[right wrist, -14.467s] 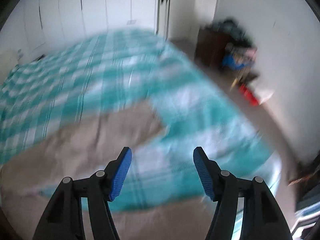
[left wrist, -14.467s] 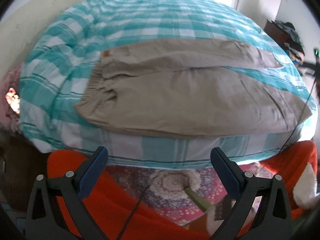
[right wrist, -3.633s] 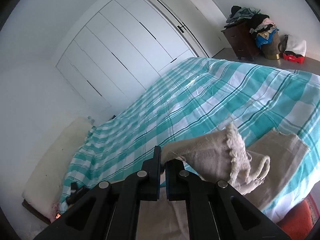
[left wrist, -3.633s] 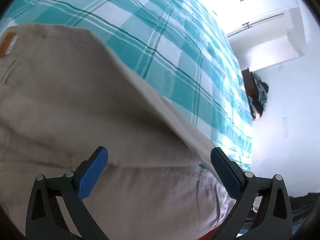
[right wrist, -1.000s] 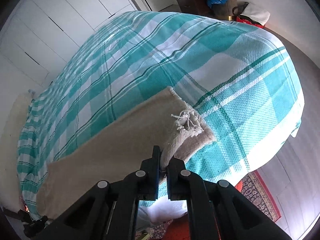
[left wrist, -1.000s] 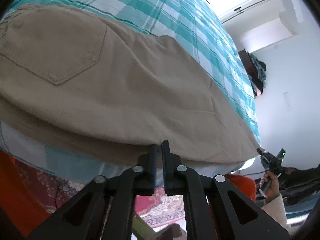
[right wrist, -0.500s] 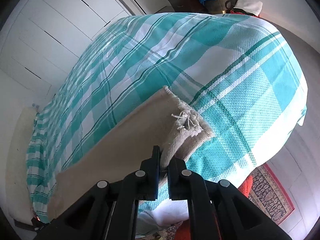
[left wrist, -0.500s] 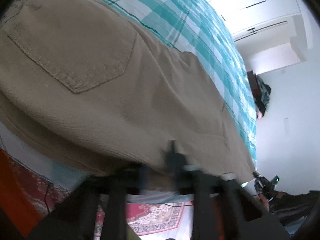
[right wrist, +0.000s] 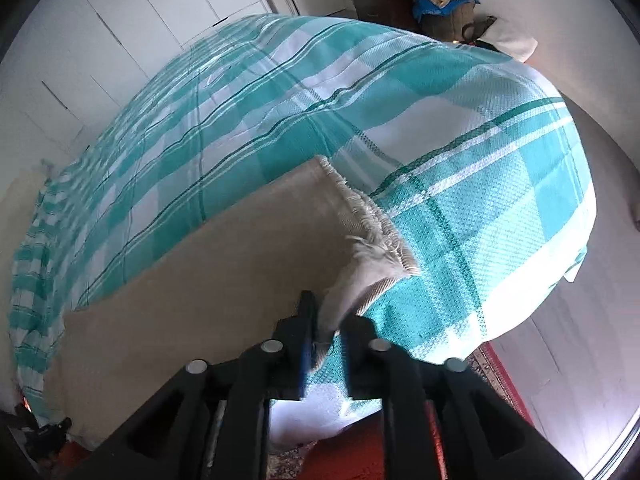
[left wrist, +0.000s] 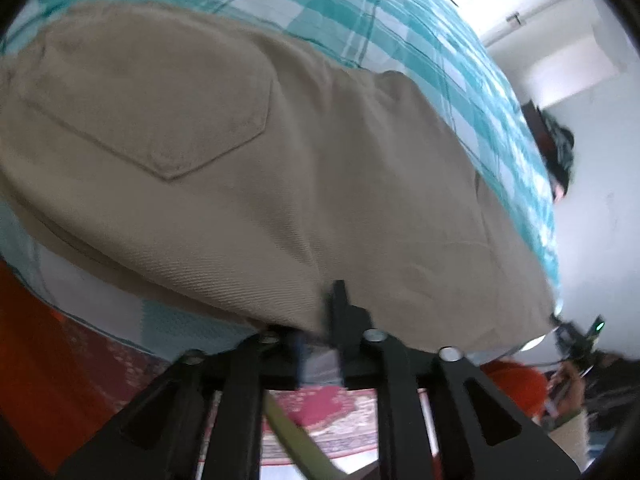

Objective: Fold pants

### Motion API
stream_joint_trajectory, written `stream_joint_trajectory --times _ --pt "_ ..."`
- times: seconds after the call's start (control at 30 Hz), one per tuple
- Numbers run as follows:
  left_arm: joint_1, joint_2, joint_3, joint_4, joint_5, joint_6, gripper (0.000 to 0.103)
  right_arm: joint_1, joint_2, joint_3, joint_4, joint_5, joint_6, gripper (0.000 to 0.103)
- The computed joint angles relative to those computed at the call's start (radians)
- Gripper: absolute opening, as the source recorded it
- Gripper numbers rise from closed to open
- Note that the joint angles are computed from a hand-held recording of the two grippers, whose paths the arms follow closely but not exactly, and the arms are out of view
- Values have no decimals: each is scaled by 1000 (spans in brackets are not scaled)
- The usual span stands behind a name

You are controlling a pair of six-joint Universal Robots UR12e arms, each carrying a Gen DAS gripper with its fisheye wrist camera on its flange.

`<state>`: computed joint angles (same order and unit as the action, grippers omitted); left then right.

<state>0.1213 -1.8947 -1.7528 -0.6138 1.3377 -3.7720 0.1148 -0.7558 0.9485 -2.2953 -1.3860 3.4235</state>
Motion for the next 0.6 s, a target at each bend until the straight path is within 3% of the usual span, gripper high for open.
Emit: stream_joint_trajectory --times 0.03,0.07,0.1,0.13,0.23,0.3,0.37,0.47,0.53,0.6 --pt "-3 7 3 -23 14 16 37 -2 -4 5 -5 6 5 32" --pt "-3 20 -2 -36 22 30 48 -4 -12 15 -14 5 9 52" --pt "-5 34 -8 -51 32 43 54 -3 -25 30 -30 -36 10 64" --pt "-9 45 -12 -69 52 53 62 -1 -38 48 -52 -77 10 64" --pt "-21 83 -24 -114 120 95 62 2 -73 93 -113 -196 9 64" --pt "-30 101 -27 -92 184 114 62 4 -92 119 -166 -227 1 64" --pt "-37 97 -18 -32 228 126 67 8 -98 127 -220 -193 -28 64" --pt "-39 55 26 21 232 164 75 21 -79 100 -256 -104 -88 68" --pt "-44 5 70 31 233 221 76 34 -47 51 -229 -30 -158 72" --pt "-44 -44 115 -13 236 242 76 42 -14 2 -174 22 -221 72"
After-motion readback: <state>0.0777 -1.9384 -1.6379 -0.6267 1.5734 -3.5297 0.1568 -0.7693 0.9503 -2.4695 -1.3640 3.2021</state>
